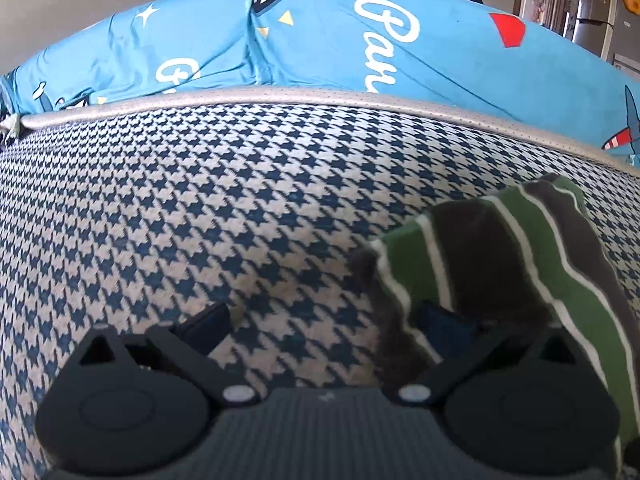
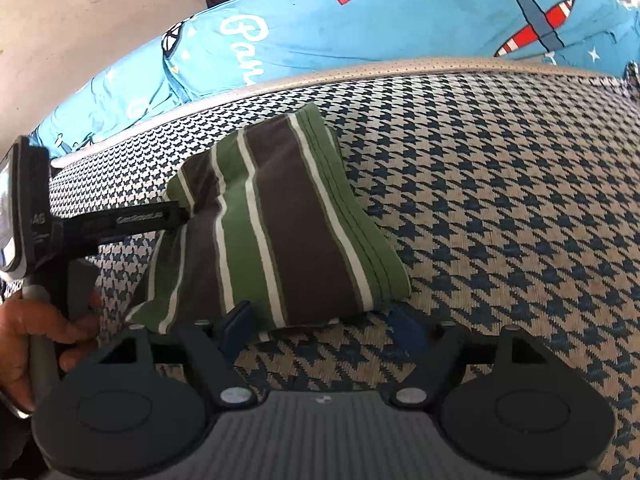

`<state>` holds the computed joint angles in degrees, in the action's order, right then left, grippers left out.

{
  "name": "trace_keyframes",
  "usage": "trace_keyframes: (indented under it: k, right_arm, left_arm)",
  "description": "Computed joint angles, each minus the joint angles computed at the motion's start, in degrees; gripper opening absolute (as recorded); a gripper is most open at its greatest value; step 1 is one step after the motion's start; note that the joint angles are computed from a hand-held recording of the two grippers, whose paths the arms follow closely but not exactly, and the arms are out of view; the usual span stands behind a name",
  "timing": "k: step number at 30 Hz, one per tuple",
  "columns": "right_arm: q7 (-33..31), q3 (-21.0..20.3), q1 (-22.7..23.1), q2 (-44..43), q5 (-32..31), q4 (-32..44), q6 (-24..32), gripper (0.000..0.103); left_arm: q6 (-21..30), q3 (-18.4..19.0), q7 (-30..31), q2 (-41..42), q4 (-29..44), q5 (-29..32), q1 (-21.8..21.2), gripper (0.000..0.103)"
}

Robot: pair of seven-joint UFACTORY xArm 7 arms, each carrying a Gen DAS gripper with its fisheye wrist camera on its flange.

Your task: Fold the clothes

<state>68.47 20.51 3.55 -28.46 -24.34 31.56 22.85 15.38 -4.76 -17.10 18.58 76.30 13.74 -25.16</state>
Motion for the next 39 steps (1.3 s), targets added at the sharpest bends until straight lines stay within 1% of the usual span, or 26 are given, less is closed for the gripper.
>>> trace_keyframes:
  k: [4, 6, 9, 12, 14, 16, 17, 20, 22, 24, 27, 32, 39]
  right_arm:
    - [0.8, 0.0, -0.3, -0.3, 0.1, -0.8, -1.6, 0.083]
    - [2.0, 0.9, -1.3, 0.0, -0.5, -0.8, -2.3, 0.085]
    - [3.0, 2.3, -2.2, 0.8, -2.0, 0.1, -2.1, 0.088]
    - [4.8, 3.9, -3.2, 1.0, -4.3, 0.4, -1.8, 0.092]
    - [3.3, 3.3, -1.9, 1.9, -4.6, 1.3, -0.3, 0.096]
    - [1.7, 2.3, -0.7, 2.3, -5.0, 1.8, 0.6, 0.096]
    - [0.9, 1.9, -0.2, 2.5, -5.2, 1.9, 1.0, 0.096]
    - [2.5, 2.0, -0.8, 2.0, -6.5, 1.9, 1.5, 0.096]
    - [2.3, 1.0, -0.1, 2.0, -5.8, 1.8, 1.6, 0.096]
    - [2.7, 0.4, 0.0, 1.7, -5.3, 1.4, 1.3, 0.096]
    - [1.9, -0.5, 0.6, 0.2, -4.2, 0.4, 1.4, 0.097]
    - [3.2, 0.9, 0.0, 0.6, -3.9, 1.6, 3.2, 0.102]
    - [6.2, 1.1, -0.1, 0.1, -3.9, 1.7, 4.3, 0.103]
  left_arm:
    - [0.0, 0.9, -0.9, -1.3, -1.4, 1.6, -0.5, 0.103]
    - [0.2, 0.8, -1.2, -2.1, -2.1, 2.1, -0.5, 0.103]
    - [0.7, -0.2, -0.7, -3.8, -3.4, 1.0, 0.6, 0.103]
    - [-1.4, -2.0, 1.2, -6.3, -6.2, -1.7, 2.2, 0.103]
    - [-3.4, -3.3, 3.6, -7.9, -8.3, -4.0, 3.3, 0.103]
    - [-4.9, -3.7, 4.7, -9.4, -10.3, -4.4, 3.2, 0.103]
    - [-4.9, -3.7, 5.0, -9.7, -10.7, -4.0, 2.9, 0.103]
    - [-3.0, -3.9, 5.9, -10.2, -11.4, -3.0, 2.2, 0.103]
    - [-1.6, -3.6, 5.2, -10.3, -11.6, -1.7, 1.6, 0.103]
    - [-2.7, -3.3, 3.9, -11.2, -13.1, -0.5, 1.3, 0.103]
    - [-2.4, -3.8, 3.6, -12.7, -14.6, -1.1, 1.6, 0.103]
    - [-3.0, -4.8, 2.2, -18.1, -20.5, -1.3, 2.5, 0.103]
    - [-3.2, -5.6, -0.7, -18.3, -21.0, 1.4, 3.3, 0.103]
